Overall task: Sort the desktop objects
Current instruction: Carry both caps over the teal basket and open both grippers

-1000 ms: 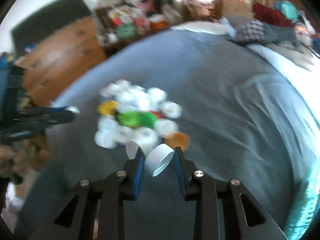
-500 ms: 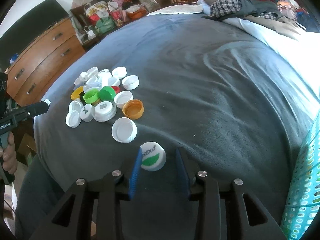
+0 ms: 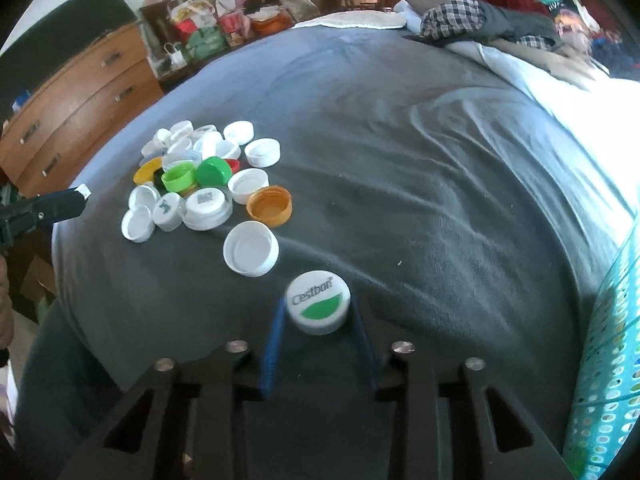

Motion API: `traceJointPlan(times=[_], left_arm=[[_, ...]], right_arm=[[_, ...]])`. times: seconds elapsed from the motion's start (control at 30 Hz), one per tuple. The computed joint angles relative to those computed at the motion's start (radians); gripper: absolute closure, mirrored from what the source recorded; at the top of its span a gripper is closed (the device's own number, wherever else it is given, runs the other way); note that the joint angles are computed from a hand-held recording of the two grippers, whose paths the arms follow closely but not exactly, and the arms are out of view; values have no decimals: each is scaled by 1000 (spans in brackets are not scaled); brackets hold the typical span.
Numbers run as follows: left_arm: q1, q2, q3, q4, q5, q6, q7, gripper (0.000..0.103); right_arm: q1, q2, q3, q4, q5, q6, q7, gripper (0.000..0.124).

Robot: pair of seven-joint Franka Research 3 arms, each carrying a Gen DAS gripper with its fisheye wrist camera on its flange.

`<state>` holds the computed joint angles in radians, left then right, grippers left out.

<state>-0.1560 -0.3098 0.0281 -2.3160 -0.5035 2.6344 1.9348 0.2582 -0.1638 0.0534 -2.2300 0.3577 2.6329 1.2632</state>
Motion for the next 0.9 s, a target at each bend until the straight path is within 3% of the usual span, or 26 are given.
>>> traceJointPlan(times=[0.27,0.43,0.7,0.9], left_arm=[[-22,13,-34,55,42,-1,-23,78],[-55,69,-68,145,42,-10,-30,78],[-114,267,-198,442,72,-46,-28,78],[-156,471,-306,737,233,-151,-105,78]], right_arm=[[5,-149,-39,-27,97,30,-62,90],[-35,-248,-64,-44,94,32,-58,90],[-212,-369,-93,-73,-22,44,47,90],[-320,-383,-128,-70,-78,5,119,89]])
